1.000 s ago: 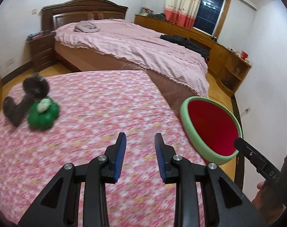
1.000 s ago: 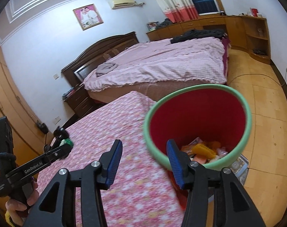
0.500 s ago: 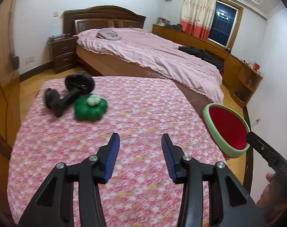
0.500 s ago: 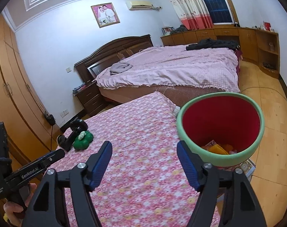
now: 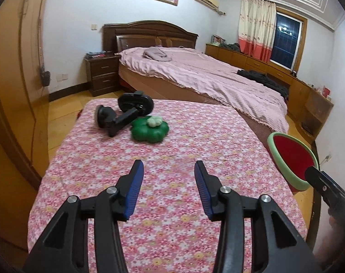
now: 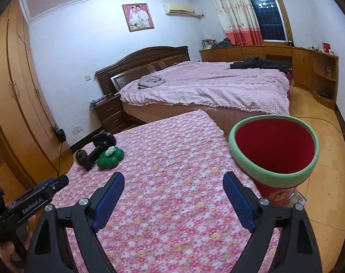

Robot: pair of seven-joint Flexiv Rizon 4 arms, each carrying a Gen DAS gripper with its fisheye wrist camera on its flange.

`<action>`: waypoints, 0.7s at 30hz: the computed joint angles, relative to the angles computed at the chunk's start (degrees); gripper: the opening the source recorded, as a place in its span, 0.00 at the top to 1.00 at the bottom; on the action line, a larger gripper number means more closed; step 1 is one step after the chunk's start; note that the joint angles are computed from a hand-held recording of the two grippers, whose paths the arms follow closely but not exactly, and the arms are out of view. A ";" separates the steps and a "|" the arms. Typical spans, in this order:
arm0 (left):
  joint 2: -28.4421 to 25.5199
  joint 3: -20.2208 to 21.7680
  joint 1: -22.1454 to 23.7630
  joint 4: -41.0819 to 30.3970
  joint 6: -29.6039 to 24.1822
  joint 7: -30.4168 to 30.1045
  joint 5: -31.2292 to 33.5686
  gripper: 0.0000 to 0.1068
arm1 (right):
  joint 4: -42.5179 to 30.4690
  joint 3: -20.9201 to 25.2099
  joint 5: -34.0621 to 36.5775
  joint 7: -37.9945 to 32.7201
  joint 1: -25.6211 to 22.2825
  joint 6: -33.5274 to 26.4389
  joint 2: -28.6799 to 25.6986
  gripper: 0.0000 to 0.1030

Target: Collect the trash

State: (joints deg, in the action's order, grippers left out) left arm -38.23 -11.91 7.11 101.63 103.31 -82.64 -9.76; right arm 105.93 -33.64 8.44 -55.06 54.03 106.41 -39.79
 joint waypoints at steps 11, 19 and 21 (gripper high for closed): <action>0.09 3.98 -3.24 1.12 3.93 -2.53 -0.42 0.57 | 0.22 0.03 -0.32 -1.45 1.25 -0.03 -0.27 0.11; -0.02 7.42 -6.31 0.88 4.67 -2.80 -1.80 0.57 | 0.10 0.86 -0.54 -1.15 0.51 -0.22 -0.23 0.11; -0.03 7.46 -6.39 0.89 4.69 -2.75 -1.86 0.57 | 0.17 1.26 -0.78 -1.22 0.21 -0.23 -0.08 0.11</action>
